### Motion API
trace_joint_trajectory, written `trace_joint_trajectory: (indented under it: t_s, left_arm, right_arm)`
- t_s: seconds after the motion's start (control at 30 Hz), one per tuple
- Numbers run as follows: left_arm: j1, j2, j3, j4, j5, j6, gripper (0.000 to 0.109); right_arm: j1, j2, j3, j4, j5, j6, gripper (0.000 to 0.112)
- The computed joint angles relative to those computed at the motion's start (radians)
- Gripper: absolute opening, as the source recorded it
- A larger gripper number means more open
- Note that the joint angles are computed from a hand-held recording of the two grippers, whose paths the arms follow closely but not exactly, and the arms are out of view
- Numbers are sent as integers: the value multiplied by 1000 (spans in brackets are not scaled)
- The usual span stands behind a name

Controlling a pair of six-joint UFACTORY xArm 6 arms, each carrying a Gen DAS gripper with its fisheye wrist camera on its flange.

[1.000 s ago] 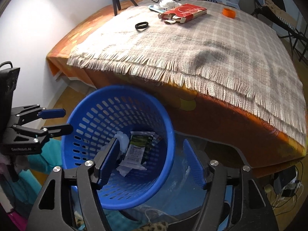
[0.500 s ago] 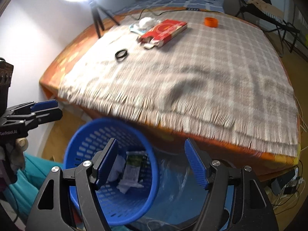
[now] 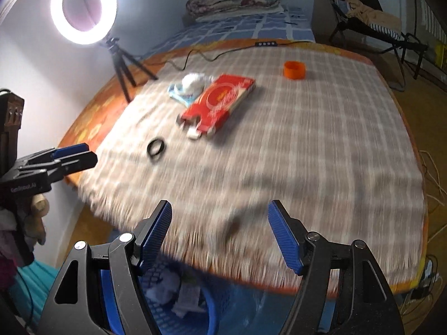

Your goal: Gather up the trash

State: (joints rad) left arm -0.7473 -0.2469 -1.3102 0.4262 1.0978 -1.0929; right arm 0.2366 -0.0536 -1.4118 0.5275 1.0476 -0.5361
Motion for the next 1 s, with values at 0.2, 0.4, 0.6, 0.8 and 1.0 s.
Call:
trace_joint_trajectory:
  t_s: [0.2,0.4,0.6,0.8,1.0]
  left_arm:
    - [127,84,-75,-17,-70,107,67]
    - [249,197,-165,-84,-158,209,67]
    - [351,331,-265,-208,-225,287,58]
    - [397,439,-356,-261,-228,347,56]
    - [411,499,-395,-315,-213,403,50]
  right_arm:
    - [31,190,-218,15,36,123,78]
    - [61,355,-406,18,54,222,82]
    - [107,505,-580,-51,50,293,82]
    - [144,630,-738,-158,38,408,82]
    - [172,743,-896,-264,89,479,82]
